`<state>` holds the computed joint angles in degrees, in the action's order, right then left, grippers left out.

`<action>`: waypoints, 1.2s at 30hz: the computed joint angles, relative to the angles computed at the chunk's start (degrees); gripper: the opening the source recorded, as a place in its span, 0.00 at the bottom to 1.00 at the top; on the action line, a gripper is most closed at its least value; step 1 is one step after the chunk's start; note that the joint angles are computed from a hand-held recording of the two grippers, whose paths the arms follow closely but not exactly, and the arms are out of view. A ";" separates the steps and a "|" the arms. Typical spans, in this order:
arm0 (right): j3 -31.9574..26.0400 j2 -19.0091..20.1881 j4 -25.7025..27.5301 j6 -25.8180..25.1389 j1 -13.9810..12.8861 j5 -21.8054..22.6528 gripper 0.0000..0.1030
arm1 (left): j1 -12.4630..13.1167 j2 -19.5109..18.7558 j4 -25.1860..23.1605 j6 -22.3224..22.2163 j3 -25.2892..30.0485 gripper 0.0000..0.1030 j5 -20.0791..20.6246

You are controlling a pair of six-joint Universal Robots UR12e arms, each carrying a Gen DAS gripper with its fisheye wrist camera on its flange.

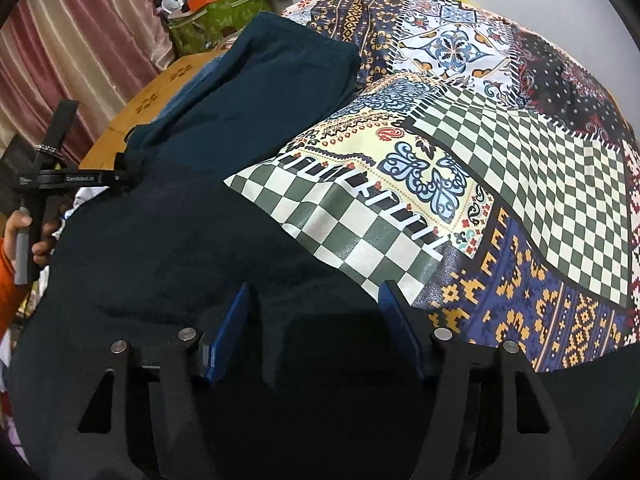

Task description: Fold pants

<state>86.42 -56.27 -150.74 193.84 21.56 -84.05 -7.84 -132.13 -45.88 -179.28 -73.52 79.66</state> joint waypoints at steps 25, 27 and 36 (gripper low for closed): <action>3.35 -5.89 -10.88 -0.52 2.58 -11.16 0.05 | 0.22 10.51 15.04 3.43 -8.30 0.07 2.55; 4.17 -6.50 -11.24 -1.10 3.04 -11.34 0.05 | 0.59 11.93 16.07 4.05 -10.33 0.07 1.78; 10.03 -10.52 -13.39 -0.14 6.00 -10.38 0.05 | 1.90 19.12 20.49 7.16 -20.95 0.04 1.89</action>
